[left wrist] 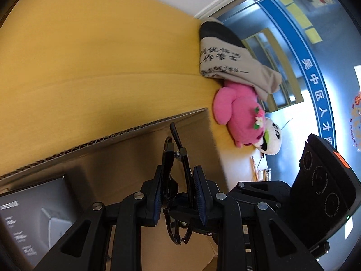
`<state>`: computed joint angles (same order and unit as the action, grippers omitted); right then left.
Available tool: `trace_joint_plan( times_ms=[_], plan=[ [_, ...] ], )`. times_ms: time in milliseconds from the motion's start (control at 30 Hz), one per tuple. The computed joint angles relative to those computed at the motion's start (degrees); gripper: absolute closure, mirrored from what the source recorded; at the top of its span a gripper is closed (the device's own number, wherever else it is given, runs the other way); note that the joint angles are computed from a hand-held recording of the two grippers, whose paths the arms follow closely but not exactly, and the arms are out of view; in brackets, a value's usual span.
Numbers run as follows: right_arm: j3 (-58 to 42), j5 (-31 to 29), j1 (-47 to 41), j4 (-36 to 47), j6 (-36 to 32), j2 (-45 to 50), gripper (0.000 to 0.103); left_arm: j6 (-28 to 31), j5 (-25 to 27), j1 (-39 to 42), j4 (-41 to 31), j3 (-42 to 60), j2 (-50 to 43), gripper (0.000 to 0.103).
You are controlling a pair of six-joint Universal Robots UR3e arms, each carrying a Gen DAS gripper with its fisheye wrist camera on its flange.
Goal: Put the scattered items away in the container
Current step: 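Lift the sunglasses with both grippers and carry them over the box, then lower the sunglasses into the box and open both grippers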
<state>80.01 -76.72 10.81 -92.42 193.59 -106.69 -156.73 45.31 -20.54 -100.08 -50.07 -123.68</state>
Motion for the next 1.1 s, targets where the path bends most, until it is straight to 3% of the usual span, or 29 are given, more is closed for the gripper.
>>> trace_joint_plan(
  times_ms=[567,800,867,1000,1100],
  plan=[
    [9.9,-2.2,-0.4,-3.4,3.4,-2.7,0.094,-8.3,6.9,-4.2,11.2,-2.7,-4.7,0.067],
    [13.1,-2.4,0.7,-4.7,4.4,-5.1,0.092,-8.8,9.6,-3.9,14.0,-6.0,-0.9,0.043],
    [14.2,-2.6,1.3,-5.6,4.9,-5.7,0.091,-8.8,10.4,-3.5,15.4,-8.2,1.1,0.042],
    [16.1,-4.7,3.6,-7.0,6.5,-7.1,0.082,-8.6,11.4,-1.6,17.5,-13.0,5.8,0.04],
    [16.6,-6.1,6.0,-7.5,8.1,-9.0,0.054,-8.4,11.9,0.6,19.1,-17.4,10.5,0.04]
  ],
)
